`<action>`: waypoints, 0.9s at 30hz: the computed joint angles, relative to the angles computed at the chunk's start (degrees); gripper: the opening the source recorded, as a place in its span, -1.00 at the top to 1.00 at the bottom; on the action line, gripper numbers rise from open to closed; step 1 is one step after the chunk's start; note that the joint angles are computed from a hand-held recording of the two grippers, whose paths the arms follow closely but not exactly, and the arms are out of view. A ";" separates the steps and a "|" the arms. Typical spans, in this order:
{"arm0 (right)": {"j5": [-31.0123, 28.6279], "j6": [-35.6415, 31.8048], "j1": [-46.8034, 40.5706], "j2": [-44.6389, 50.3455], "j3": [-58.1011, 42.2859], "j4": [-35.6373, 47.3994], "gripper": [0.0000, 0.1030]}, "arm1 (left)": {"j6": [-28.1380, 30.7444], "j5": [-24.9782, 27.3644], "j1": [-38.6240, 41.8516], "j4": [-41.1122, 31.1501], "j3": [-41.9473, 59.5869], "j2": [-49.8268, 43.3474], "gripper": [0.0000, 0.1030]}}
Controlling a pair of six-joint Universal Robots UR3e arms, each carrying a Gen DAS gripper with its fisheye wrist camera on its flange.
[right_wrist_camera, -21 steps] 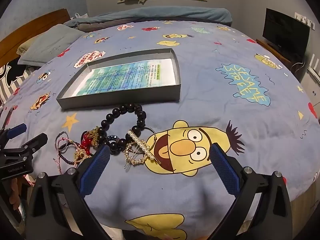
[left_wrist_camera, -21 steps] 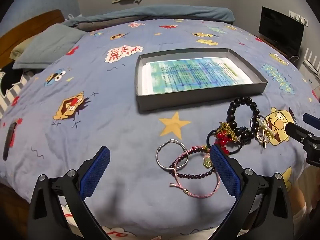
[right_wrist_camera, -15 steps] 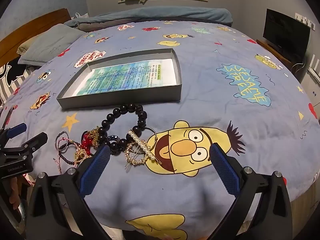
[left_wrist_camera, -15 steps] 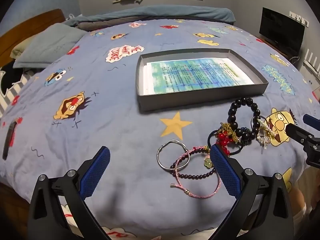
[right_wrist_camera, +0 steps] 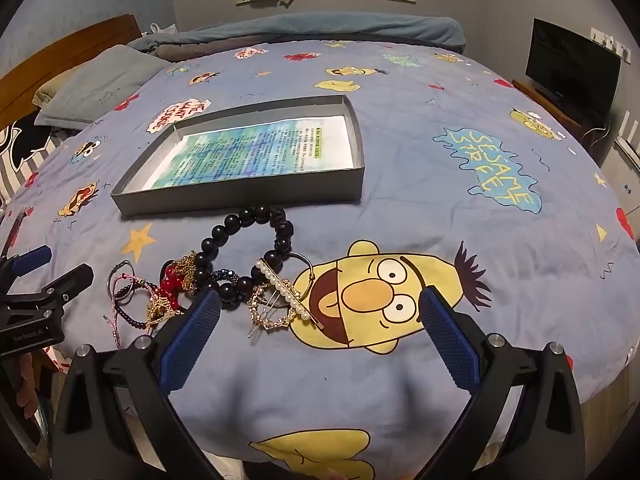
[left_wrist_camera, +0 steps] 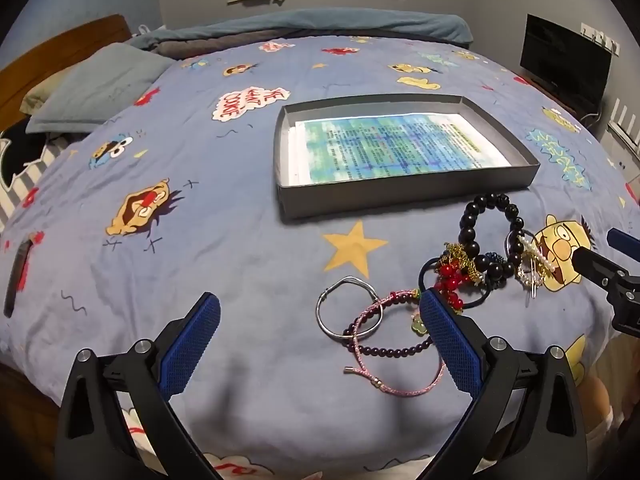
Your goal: Organize jewelry
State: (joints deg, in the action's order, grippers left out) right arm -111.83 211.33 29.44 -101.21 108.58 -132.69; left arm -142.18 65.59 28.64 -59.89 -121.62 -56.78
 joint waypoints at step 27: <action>1.09 -1.63 -0.75 5.21 -2.96 -2.87 -0.90 | 0.11 -0.24 2.34 1.49 0.14 -2.55 -0.93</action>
State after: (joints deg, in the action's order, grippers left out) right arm -110.74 209.70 28.69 -96.01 105.62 -135.56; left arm -142.07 65.35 30.99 -58.40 -121.48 -59.32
